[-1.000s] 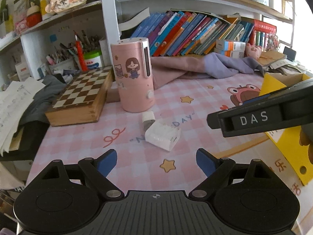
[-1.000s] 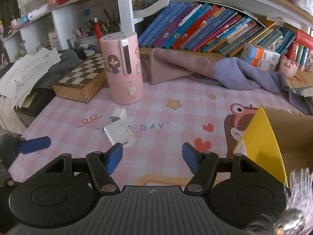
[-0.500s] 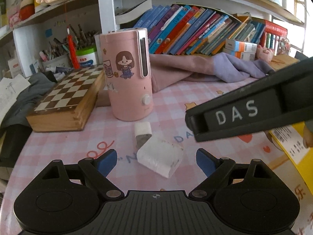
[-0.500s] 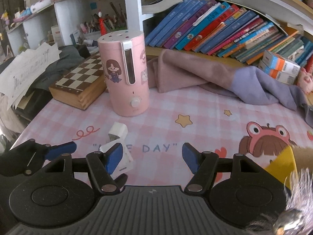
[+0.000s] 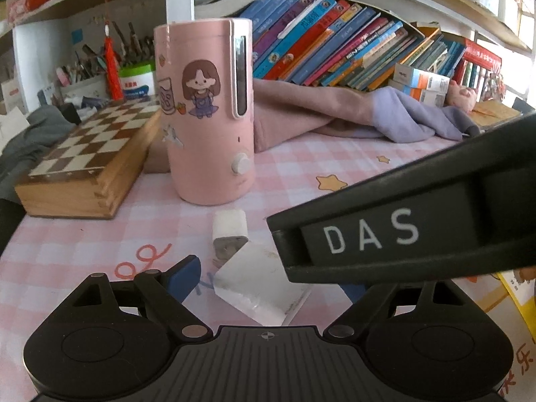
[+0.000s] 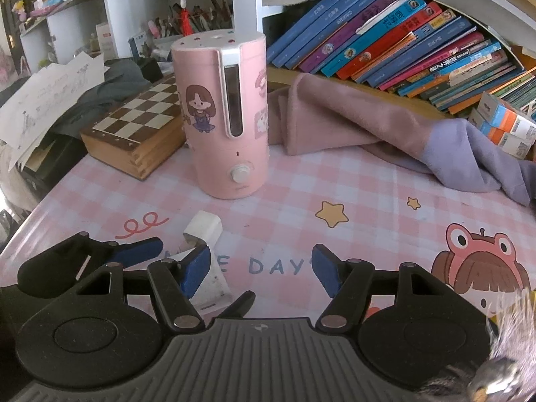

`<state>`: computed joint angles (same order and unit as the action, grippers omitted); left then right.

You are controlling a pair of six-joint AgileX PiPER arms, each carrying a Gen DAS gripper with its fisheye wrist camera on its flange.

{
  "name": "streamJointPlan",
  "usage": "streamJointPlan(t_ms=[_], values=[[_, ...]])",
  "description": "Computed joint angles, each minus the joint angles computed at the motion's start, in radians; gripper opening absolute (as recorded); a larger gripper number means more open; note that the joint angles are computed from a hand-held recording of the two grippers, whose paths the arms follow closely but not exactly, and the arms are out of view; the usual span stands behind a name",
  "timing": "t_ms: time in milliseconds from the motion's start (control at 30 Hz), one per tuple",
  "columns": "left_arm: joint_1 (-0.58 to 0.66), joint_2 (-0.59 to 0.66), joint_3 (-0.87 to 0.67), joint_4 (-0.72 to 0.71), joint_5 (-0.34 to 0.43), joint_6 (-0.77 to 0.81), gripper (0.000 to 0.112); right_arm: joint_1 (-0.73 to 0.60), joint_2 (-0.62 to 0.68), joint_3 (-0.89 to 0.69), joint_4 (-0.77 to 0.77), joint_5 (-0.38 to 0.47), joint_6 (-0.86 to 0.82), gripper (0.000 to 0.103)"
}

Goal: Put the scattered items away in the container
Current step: 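Close the left tool on the white charger while the right tool grips the small white plug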

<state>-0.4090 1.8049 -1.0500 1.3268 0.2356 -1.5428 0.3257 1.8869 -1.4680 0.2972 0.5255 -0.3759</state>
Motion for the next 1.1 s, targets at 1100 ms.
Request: streamJointPlan(t_ms=[1100], values=[[0.149,-0.513,0.331,-0.523,0.140,0.379,0.064,0.126,0.253,-0.290,-0.115,0.091,0.100,0.034]])
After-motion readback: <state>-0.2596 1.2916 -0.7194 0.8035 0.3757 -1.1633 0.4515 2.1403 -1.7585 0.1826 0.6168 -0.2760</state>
